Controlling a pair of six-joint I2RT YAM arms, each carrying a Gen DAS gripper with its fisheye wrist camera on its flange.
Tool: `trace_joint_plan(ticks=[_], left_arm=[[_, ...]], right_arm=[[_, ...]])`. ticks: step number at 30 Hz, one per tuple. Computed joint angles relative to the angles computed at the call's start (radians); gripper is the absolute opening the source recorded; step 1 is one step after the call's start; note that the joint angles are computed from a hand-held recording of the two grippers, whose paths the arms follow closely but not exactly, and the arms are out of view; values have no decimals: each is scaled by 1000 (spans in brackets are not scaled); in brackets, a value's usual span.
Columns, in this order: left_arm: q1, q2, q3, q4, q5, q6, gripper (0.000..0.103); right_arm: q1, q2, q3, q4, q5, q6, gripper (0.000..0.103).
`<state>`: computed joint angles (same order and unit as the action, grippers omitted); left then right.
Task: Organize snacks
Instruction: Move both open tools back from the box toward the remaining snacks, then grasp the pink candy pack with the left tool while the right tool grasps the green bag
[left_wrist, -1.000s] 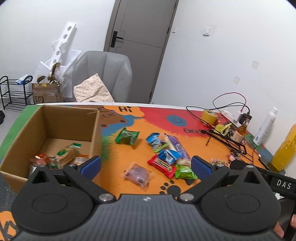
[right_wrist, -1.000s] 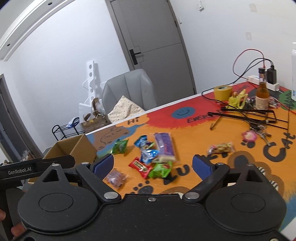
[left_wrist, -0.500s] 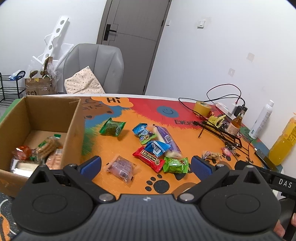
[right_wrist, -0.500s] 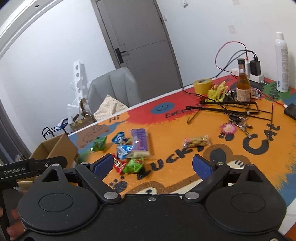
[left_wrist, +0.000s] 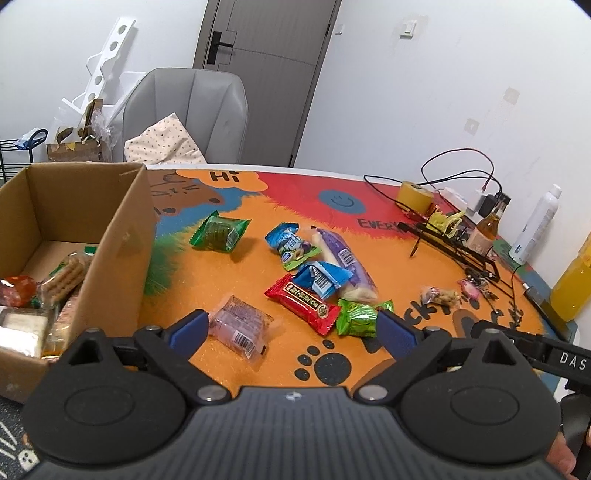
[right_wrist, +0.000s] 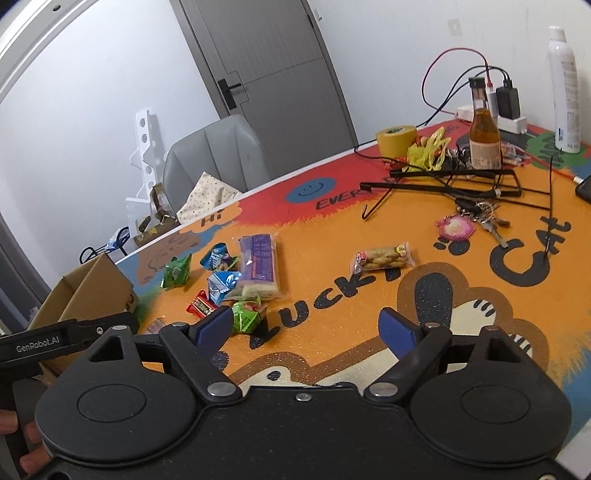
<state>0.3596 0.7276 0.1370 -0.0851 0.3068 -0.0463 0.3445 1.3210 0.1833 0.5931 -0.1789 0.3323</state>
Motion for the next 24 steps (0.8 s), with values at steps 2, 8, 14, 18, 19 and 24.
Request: trace_joint_plan(ticks=[2, 8, 14, 18, 19, 24], left_arm=[[-5, 61, -2, 59, -10, -2, 93], [-22, 256, 3, 234, -34, -24, 80], [-43, 454, 30, 371, -60, -41, 70], [-73, 507, 31, 439, -115, -38, 70], [-77, 515, 35, 443, -124, -39, 70], [-87, 576, 56, 459, -175, -30, 70]], right_arm=[[-4, 42, 13, 21, -9, -2, 82], [-25, 150, 60, 49, -49, -17, 72], [-15, 265, 130, 66, -71, -27, 68], [21, 328, 181, 68, -75, -23, 68], [30, 338, 193, 66, -76, -20, 68], [80, 401, 255, 64, -83, -7, 68]])
